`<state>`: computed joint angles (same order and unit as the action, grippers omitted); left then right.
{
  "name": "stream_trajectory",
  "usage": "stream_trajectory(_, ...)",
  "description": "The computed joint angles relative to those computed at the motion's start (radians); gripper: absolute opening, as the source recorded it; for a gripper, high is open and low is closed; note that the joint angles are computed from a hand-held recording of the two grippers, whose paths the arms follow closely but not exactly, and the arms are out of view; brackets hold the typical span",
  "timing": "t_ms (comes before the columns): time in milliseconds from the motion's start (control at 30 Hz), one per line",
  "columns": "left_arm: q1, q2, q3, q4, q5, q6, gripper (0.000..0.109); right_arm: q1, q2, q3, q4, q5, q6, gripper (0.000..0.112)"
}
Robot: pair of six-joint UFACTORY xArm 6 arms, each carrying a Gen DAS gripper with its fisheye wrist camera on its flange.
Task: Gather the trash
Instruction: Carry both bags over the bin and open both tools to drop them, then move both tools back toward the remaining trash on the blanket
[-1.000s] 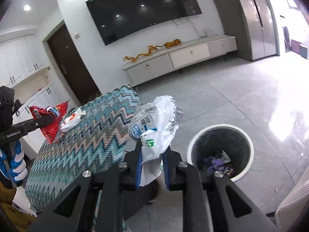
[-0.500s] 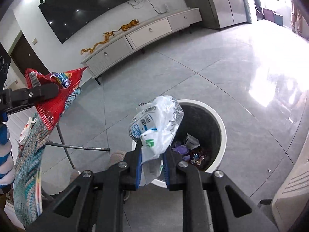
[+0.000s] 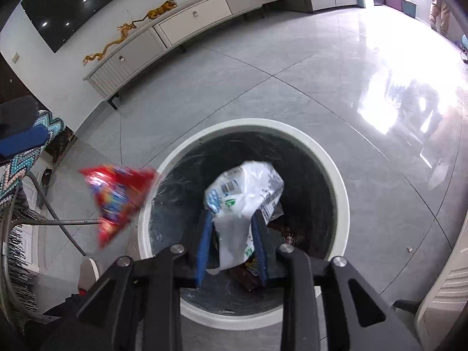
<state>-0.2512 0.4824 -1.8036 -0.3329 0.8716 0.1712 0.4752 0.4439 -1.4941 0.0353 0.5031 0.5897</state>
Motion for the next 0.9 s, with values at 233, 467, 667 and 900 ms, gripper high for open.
stream_trajectory(233,0.016,-0.163,0.171,-0.071,-0.08,0.07,0.063,0.007,-0.032,0.023,-0.062,0.018,0.076,0.052)
stream_trajectory(467,0.027,-0.455,0.458,0.031,-0.333,0.031,0.063,0.048,-0.16,0.053,-0.195,0.042,0.151,0.052)
stream_trajectory(667,0.082,-0.677,0.629,0.234,-0.401,-0.084,0.067,0.116,-0.246,0.003,-0.312,0.08,0.198,0.054)
stream_trajectory(900,0.208,-0.916,0.778,0.365,-0.378,-0.165,0.081,0.237,-0.266,-0.144,-0.451,0.146,0.233,0.061)
